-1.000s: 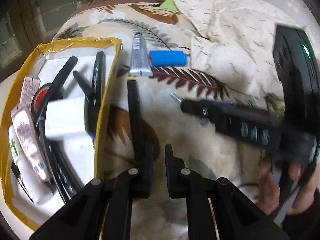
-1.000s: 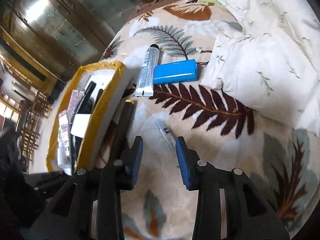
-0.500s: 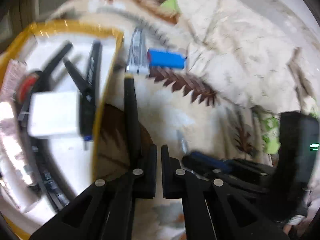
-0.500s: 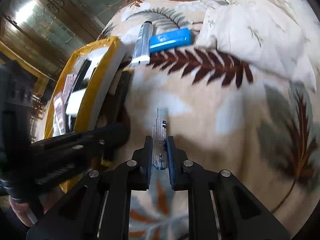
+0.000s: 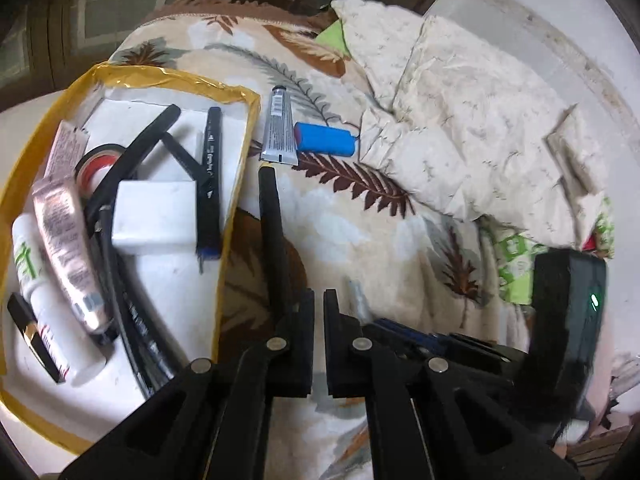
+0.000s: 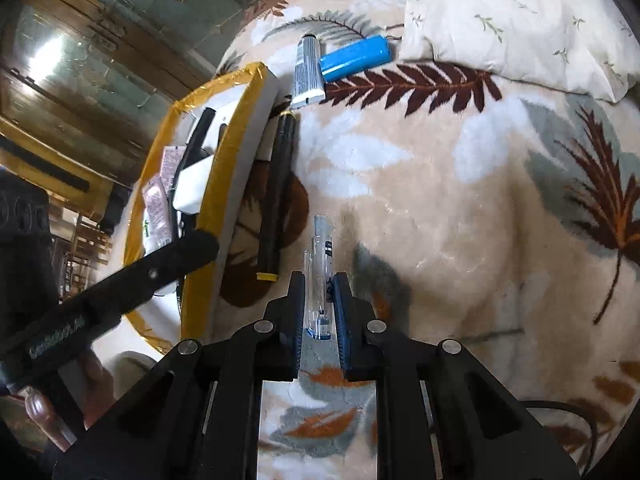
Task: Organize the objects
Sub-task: 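Grasp a black marker beside the tray with the left gripper while the right gripper holds the clear pen, then carry the black marker and clear pen into the tray and open both grippers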
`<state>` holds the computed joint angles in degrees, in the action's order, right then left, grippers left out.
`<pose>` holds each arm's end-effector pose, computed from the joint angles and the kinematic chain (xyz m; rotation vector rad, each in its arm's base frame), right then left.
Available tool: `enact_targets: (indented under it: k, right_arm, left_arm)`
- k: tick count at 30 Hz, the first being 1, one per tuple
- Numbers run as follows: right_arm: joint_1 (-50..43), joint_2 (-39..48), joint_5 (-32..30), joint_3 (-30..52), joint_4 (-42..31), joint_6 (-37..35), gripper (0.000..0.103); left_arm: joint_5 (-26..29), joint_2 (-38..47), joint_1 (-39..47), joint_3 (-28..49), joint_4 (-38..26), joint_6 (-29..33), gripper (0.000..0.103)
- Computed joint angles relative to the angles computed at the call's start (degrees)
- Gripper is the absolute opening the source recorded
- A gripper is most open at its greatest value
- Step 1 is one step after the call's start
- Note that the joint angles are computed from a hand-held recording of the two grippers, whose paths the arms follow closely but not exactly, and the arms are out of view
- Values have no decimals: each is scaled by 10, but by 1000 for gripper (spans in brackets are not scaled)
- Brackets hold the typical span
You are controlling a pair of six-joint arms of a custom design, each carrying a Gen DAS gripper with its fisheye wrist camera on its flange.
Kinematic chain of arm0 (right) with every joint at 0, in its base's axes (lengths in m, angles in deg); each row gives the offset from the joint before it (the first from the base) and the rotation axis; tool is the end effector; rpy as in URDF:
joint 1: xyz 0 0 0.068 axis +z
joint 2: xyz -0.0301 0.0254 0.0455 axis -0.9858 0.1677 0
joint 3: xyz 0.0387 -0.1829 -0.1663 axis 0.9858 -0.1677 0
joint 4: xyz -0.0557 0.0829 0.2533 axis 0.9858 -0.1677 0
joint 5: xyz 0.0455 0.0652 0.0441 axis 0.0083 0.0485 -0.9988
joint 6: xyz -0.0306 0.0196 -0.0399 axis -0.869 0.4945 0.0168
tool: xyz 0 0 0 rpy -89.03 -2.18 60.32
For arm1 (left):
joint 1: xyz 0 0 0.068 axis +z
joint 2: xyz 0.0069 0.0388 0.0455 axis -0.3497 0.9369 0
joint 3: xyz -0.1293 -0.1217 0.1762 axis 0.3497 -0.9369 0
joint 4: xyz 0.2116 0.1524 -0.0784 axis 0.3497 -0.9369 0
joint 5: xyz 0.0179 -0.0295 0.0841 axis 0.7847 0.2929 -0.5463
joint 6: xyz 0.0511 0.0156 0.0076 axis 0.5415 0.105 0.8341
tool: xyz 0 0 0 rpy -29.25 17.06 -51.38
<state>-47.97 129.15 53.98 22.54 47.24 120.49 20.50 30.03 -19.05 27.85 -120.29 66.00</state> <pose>0.2333 0.1595 0.1212 -0.1470 2.6893 0.7464 0.2590 -0.0090 0.1635 0.1025 2.6518 -0.5970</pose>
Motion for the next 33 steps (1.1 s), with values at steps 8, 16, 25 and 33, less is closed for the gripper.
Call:
enact_targets:
  k: [8, 16, 25, 33]
  right_arm:
    - [-34, 18, 1, 2, -3, -26, 14]
    - [-56, 59, -32, 13, 12, -38, 14]
    - [-49, 77, -39, 25, 26, -47, 14]
    - [-60, 77, -61, 20, 26, -54, 14]
  left_arm:
    - [-160, 183, -104, 118, 17, -50, 3]
    - [-88, 123, -54, 48, 50, -35, 0]
    - [-41, 7, -4, -29, 62, -30, 2]
    - [-138, 3, -64, -47, 76, -27, 13]
